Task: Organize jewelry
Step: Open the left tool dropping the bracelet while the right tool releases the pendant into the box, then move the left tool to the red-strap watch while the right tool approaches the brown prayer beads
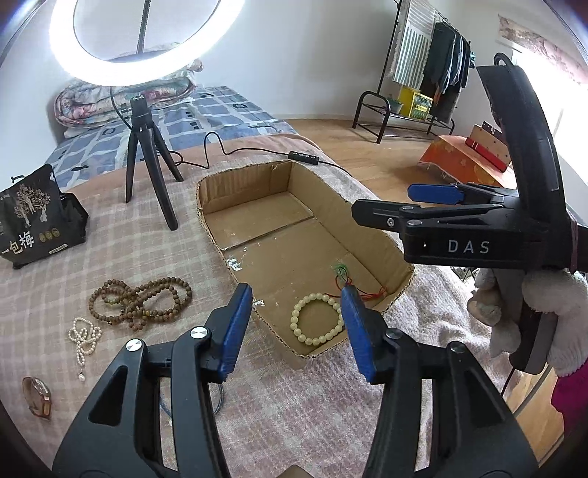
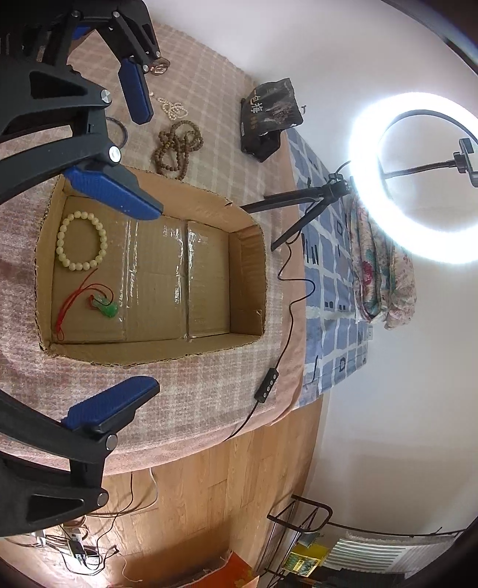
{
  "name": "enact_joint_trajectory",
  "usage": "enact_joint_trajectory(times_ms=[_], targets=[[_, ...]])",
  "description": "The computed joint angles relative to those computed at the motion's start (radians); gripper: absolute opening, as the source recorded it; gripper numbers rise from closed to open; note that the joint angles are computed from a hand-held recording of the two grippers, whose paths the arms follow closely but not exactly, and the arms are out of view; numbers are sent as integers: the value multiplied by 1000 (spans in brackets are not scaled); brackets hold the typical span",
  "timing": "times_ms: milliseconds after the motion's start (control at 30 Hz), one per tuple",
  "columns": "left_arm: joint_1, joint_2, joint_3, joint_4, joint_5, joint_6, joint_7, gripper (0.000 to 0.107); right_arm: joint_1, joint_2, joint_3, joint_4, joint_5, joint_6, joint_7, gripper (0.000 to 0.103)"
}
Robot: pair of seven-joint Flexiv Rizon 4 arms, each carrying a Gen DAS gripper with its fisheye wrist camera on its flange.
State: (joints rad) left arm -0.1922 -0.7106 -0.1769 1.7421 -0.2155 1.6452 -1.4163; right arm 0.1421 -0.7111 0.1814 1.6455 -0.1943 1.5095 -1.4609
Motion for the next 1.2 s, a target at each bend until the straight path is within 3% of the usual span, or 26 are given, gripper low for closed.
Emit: enact_joint_trajectory(times_ms=[133, 600, 767, 1067, 1200], targets=[[7, 20, -1, 29, 5, 16, -3, 51, 35, 22, -43, 31, -5, 26, 28, 99], [35, 107, 14, 141, 22, 71, -24, 51, 80, 96, -77, 99, -29, 45, 111, 103], [152, 137, -83, 220, 56, 154, -37, 51, 89, 116, -74, 119, -36, 55, 130, 103], [173, 216, 10, 336, 76, 189, -90, 51, 118, 128, -67, 126, -55, 62, 140, 103], [250, 247, -1, 404, 98, 205, -112, 51, 157, 124, -93, 133, -73, 99, 145, 103]])
